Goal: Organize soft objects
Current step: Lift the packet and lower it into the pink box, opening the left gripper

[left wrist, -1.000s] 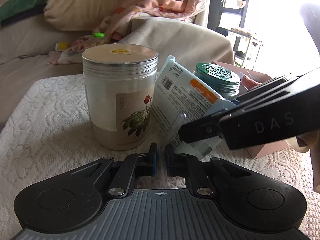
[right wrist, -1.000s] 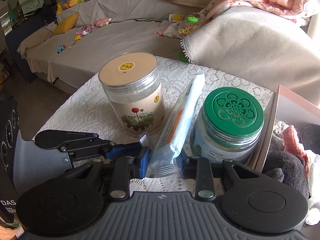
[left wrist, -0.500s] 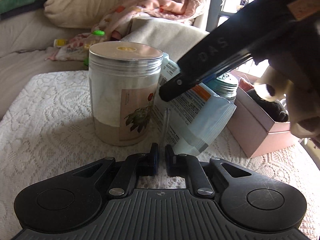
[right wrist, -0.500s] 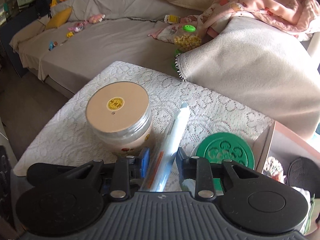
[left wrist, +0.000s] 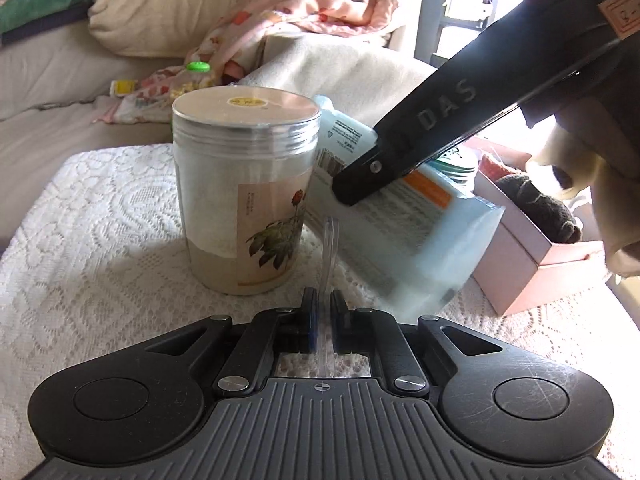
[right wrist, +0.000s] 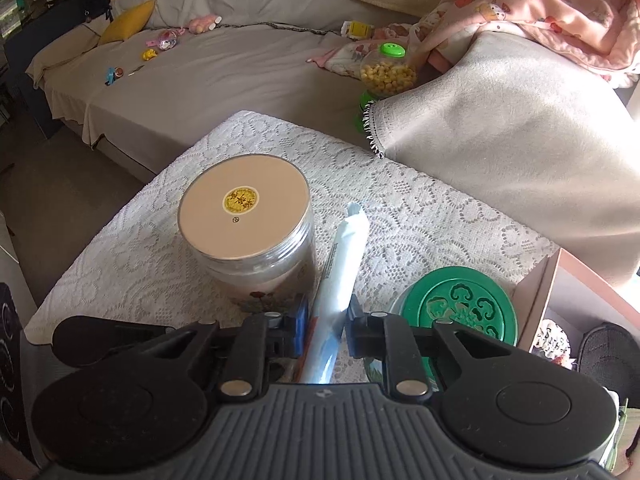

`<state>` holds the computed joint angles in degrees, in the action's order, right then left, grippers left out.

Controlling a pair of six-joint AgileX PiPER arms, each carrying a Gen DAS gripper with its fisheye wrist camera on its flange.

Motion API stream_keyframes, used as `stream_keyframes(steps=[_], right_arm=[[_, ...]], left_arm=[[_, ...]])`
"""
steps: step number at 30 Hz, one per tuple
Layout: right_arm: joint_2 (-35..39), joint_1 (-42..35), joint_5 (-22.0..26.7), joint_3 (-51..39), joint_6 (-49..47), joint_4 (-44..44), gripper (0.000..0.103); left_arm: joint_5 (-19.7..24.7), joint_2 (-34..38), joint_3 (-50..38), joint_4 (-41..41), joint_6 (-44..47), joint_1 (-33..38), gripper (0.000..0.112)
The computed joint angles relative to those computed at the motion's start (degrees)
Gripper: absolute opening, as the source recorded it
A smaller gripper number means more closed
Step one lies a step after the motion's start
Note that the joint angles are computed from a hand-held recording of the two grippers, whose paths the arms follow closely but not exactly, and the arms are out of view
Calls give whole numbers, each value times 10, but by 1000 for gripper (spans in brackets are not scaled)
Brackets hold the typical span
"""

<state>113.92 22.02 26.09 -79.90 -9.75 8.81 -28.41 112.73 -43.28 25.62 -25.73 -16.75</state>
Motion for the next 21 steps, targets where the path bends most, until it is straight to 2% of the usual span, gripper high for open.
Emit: stream_keyframes(steps=[6,10,12,16,21], right_arm=[[-41,-22,-13,24,-21,32,14],[-80,-41,-21,46,-65,79,14],[-101,-50,-28,57,-80,99,14],[-147,-70,-47,81,-116,139,14],[-214,-116,-63,123,-194,217,14]], left_arm=[[8,-45,7,7,13,-9,9],[16,-87,4,76,-60,-6,9],[21,-112,-2,85,-65,-8,9],[74,-151,-41,-23,53,-29,9],[165,-141,-143,-178,216,-49,9]])
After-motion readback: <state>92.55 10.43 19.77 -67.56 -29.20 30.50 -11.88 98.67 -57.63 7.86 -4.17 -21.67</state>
